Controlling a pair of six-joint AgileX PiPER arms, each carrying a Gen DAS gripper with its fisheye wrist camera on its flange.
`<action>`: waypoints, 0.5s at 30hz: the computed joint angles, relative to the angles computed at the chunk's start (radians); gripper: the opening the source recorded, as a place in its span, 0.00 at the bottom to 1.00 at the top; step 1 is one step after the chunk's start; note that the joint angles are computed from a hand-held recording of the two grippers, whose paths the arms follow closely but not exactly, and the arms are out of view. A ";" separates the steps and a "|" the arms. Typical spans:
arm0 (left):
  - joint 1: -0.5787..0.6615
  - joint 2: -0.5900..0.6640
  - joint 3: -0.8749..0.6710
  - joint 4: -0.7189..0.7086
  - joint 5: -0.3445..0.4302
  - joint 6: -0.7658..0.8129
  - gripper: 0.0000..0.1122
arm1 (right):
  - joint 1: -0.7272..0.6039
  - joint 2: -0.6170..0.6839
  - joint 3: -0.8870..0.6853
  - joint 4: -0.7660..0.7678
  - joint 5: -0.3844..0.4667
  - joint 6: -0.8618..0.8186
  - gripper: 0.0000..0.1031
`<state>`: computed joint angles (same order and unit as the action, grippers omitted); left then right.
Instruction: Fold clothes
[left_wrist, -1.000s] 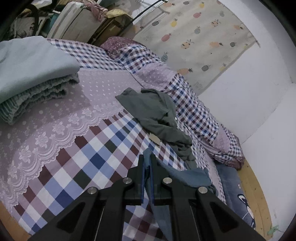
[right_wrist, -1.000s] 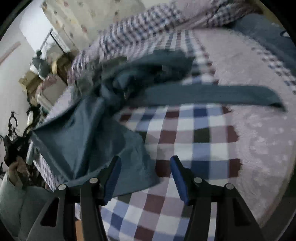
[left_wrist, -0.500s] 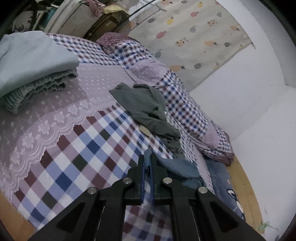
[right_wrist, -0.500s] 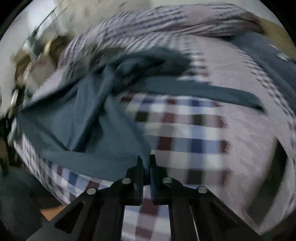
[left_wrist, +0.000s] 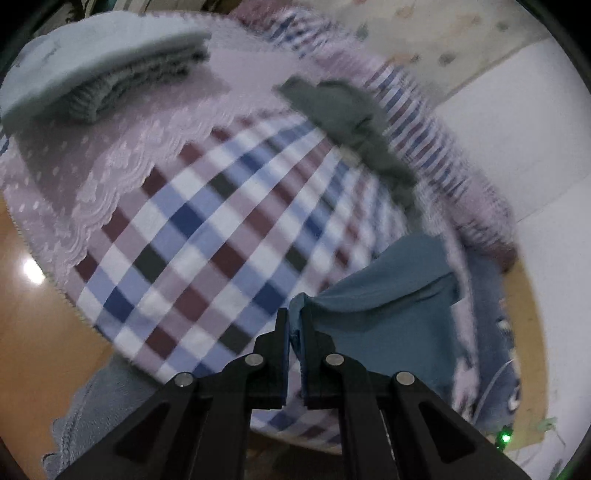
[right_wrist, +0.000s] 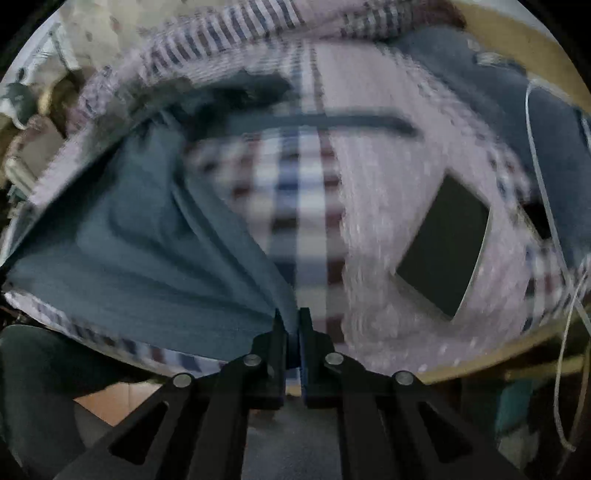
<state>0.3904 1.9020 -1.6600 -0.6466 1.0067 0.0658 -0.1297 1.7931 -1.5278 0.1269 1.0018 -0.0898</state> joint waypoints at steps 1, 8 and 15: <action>-0.009 0.010 -0.019 0.037 0.010 -0.024 0.04 | 0.001 0.019 0.000 -0.010 0.006 0.024 0.07; 0.013 0.022 -0.039 0.106 0.038 -0.106 0.27 | 0.024 0.045 -0.108 -0.187 0.095 0.182 0.44; 0.020 -0.049 0.047 0.046 -0.090 -0.032 0.41 | 0.032 0.091 -0.353 -0.193 0.112 0.289 0.58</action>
